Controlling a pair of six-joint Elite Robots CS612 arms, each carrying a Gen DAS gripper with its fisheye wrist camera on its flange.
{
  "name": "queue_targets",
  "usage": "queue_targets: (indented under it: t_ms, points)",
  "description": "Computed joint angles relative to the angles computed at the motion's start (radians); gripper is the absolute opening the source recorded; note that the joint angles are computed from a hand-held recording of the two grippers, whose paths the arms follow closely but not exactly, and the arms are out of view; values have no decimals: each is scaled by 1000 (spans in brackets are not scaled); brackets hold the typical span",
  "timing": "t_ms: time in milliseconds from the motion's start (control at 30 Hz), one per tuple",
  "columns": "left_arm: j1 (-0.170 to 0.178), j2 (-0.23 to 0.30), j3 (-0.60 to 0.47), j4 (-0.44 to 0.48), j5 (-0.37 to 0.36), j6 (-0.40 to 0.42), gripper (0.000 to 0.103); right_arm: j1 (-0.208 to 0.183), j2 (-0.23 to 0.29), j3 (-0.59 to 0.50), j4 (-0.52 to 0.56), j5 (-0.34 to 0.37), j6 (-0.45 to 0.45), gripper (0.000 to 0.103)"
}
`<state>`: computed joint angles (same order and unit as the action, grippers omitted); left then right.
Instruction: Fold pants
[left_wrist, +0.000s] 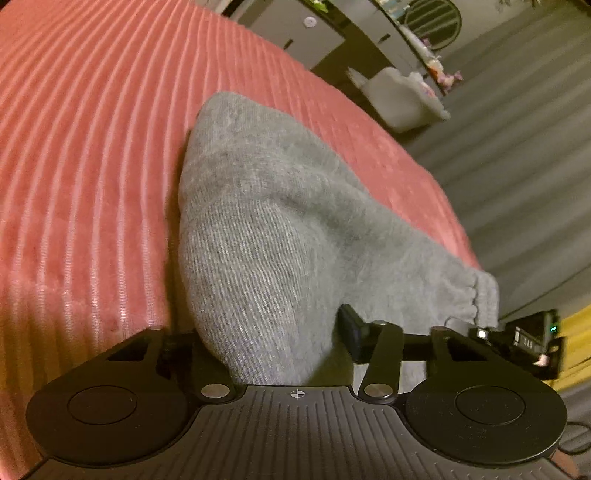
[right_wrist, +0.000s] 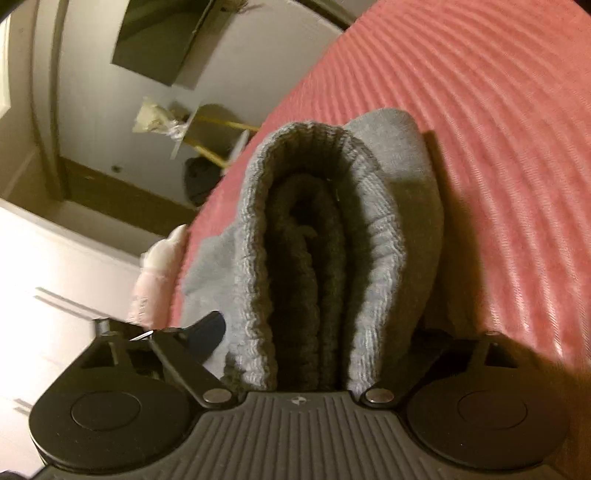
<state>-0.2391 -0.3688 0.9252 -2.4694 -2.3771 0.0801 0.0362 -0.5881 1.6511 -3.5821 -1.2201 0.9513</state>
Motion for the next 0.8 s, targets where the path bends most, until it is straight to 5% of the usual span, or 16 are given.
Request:
queue_targets:
  t_ms: [67, 300, 800]
  points:
    - [-5, -17, 22, -26, 19, -19, 39, 14, -11, 8, 21, -49, 17, 63]
    - [-8, -70, 83, -93, 46, -28, 31, 79, -66, -2, 90, -210, -53, 57]
    - [-6, -151, 140, -200, 125, -44, 30, 114, -107, -52, 103, -268, -72, 56]
